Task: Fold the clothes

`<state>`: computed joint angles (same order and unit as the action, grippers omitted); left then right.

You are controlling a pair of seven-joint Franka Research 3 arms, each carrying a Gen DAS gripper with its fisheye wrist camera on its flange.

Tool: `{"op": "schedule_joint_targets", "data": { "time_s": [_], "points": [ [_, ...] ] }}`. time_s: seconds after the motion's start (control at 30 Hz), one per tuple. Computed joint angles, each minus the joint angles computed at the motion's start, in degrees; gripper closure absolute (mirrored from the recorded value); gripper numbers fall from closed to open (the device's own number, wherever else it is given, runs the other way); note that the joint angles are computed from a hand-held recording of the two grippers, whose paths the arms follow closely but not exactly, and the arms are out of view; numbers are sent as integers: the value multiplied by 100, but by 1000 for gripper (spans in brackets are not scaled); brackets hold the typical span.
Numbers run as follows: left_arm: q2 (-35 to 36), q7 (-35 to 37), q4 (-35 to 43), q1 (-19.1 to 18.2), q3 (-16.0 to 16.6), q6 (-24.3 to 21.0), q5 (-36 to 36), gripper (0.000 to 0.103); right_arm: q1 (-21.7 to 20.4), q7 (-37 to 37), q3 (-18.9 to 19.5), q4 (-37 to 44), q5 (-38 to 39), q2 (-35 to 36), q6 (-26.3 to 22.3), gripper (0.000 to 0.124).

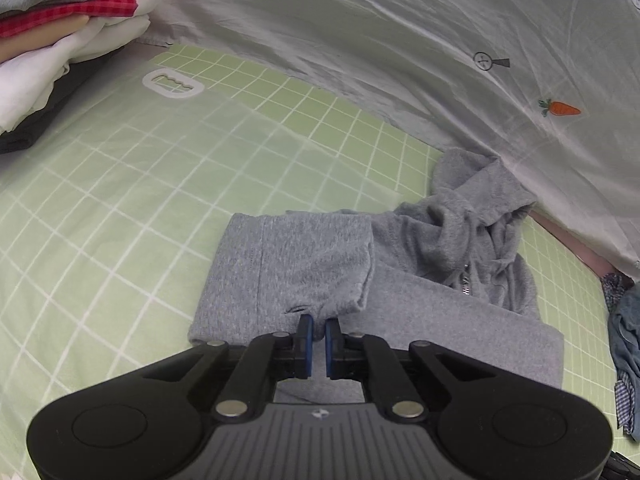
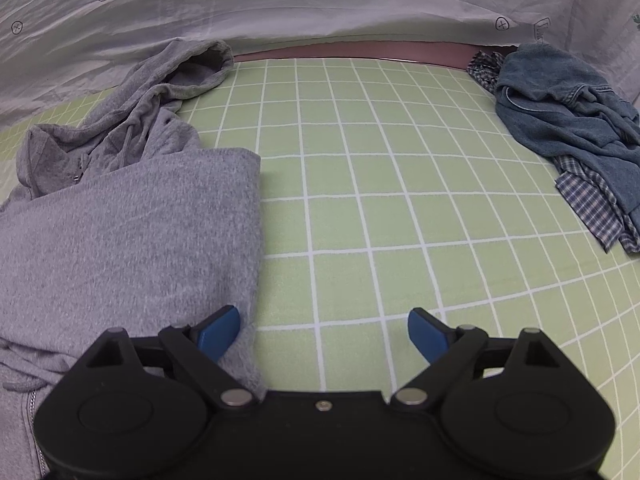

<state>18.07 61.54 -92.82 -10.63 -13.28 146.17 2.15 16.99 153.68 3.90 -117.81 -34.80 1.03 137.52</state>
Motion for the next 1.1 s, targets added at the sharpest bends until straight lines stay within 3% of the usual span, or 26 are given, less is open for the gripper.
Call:
{"op": "schedule_joint_targets", "data": {
  "time_s": [0.2, 0.27, 0.33, 0.37, 0.43, 0.5, 0.53, 0.57, 0.7, 0.83, 1.1],
  "points": [
    [128, 1154, 174, 32, -518, 31, -746, 97, -25, 33, -4, -91, 52, -57, 112, 32],
    [237, 1356, 309, -65, -553, -203, -827, 94, -37, 41, -1, -121, 72, -75, 153, 32],
    [435, 1031, 615, -359, -360, -766, -481, 86, -54, 49, 0, -160, 102, -97, 205, 32],
    [481, 937, 686, -447, -299, -962, -344, 78, -63, 51, 0, -174, 121, -105, 227, 32],
    [485, 883, 707, -506, -260, -1155, -236, 72, -78, 28, 5, -169, 173, -110, 222, 32],
    [359, 914, 555, -457, -276, -1077, -308, 49, -79, 10, 17, -125, 154, -120, 146, 32],
    [286, 823, 482, -481, -224, -1012, -226, 29, -72, 72, 31, -97, 47, -133, 101, 32],
    [212, 695, 413, -514, -159, -944, -101, 23, -62, 168, 47, -68, -100, -149, 52, 32],
    [65, 142, 423, -675, 126, -1110, 732, 17, -11, 492, 118, 135, -739, -140, -114, 32],
    [138, -475, 594, -770, 342, -1550, 1560, 11, 65, 505, 112, 465, -931, 81, 49, 32],
    [375, -697, 857, -540, 338, -2141, 1710, 7, 436, -25, -99, 1365, -410, 915, 416, 40]
  ]
}}
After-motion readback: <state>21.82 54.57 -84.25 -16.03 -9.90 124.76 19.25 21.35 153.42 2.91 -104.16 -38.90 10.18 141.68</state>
